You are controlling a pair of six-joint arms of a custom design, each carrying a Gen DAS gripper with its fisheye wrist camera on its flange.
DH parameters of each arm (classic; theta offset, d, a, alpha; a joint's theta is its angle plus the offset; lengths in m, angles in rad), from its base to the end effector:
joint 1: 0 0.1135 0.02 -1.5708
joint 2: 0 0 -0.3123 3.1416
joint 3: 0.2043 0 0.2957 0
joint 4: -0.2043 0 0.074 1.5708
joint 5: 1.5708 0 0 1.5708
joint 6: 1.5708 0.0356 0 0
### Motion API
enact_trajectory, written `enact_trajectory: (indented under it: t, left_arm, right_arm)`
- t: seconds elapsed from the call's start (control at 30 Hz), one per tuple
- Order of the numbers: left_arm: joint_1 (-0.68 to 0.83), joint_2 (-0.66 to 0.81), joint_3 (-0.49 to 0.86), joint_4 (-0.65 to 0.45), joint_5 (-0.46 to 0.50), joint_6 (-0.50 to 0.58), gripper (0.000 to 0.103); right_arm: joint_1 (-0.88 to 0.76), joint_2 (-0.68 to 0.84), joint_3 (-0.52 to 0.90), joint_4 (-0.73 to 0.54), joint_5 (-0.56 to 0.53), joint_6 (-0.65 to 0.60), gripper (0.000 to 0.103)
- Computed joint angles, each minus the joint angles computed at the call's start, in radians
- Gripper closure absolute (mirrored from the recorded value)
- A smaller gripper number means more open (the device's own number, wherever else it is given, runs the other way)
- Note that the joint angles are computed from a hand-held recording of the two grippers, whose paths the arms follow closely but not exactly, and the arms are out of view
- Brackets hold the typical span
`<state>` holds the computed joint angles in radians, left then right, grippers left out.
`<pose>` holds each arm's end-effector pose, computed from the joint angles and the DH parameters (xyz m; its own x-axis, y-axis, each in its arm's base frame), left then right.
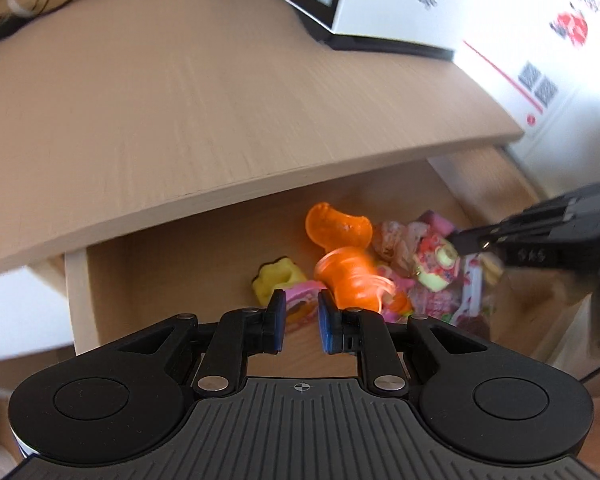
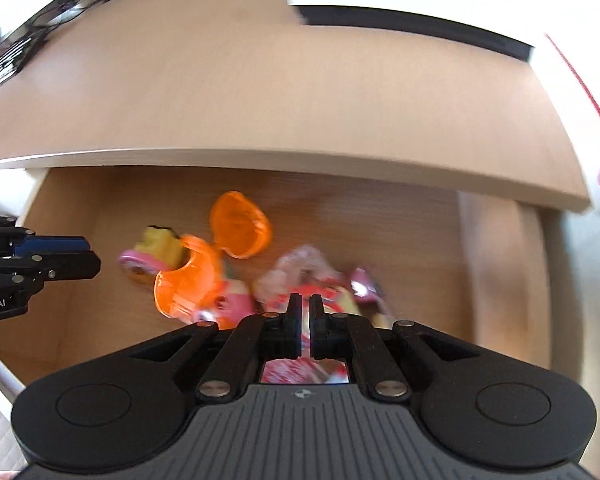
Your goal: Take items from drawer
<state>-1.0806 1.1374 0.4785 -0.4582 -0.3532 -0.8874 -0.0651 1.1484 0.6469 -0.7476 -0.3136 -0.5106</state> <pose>0.1058 -0.1721 0.1705 -0.8537 0.0545 -0.5178 0.1495 0.9783 -0.1436 0.2091 -0.0026 0.2094 -0.8086 -0.4131 -0.4189 -0.4936 0.8638 0.1008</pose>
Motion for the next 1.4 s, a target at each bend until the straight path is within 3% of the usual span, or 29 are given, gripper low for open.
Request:
enact_trajectory:
  t: [0.1, 0.13, 0.17, 0.23, 0.37, 0.53, 0.63, 0.73, 0.8, 0.97, 1.1, 1.23, 1.4]
  left_arm:
    - [0.006, 0.023, 0.012, -0.032, 0.008, 0.016, 0.084]
    - [0.010, 0.014, 0.010, -0.039, 0.014, 0.013, 0.084]
    - [0.008, -0.001, 0.007, -0.051, 0.012, 0.000, 0.084]
    - [0.006, -0.031, -0.003, -0.073, -0.001, -0.043, 0.084]
    - [-0.028, -0.103, -0.013, -0.157, -0.034, -0.138, 0.084]
    - [-0.065, -0.136, -0.006, -0.227, -0.059, -0.198, 0.084]
    - [-0.071, -0.121, 0.007, -0.248, -0.058, -0.215, 0.084]
    - [-0.070, -0.106, 0.015, -0.238, -0.060, -0.215, 0.084]
    - [-0.068, -0.092, 0.018, -0.223, -0.063, -0.207, 0.084]
    - [-0.062, -0.059, 0.012, -0.160, -0.062, -0.155, 0.084]
    - [-0.043, -0.004, -0.001, -0.063, -0.070, -0.036, 0.084]
    - [-0.020, 0.082, -0.002, 0.035, -0.075, 0.085, 0.083]
    - [0.016, 0.158, 0.010, 0.090, -0.061, 0.128, 0.079]
  right_arm:
    - [-0.094, -0.005, 0.006, -0.057, -0.058, -0.055, 0.097]
    - [-0.114, 0.007, 0.016, -0.078, -0.091, -0.084, 0.086]
    - [-0.117, -0.001, 0.023, -0.102, -0.120, -0.104, 0.062]
    - [-0.108, -0.041, 0.022, -0.135, -0.169, -0.149, 0.031]
    - [0.037, -0.092, -0.011, -0.135, -0.188, -0.174, 0.030]
    - [0.333, -0.021, -0.039, 0.001, -0.063, -0.068, 0.030]
    - [0.404, 0.075, -0.026, 0.030, -0.038, -0.045, 0.030]
    - [0.439, 0.089, -0.039, 0.059, 0.000, -0.051, 0.037]
    - [0.446, 0.073, -0.042, 0.056, 0.030, -0.062, 0.052]
    - [0.379, 0.019, -0.061, 0.055, 0.107, -0.129, 0.068]
    - [0.245, 0.001, -0.067, 0.057, 0.132, -0.139, 0.068]
    - [0.104, 0.013, -0.038, 0.009, 0.026, -0.148, 0.066]
    - [0.115, -0.031, -0.090, 0.050, 0.011, -0.145, 0.063]
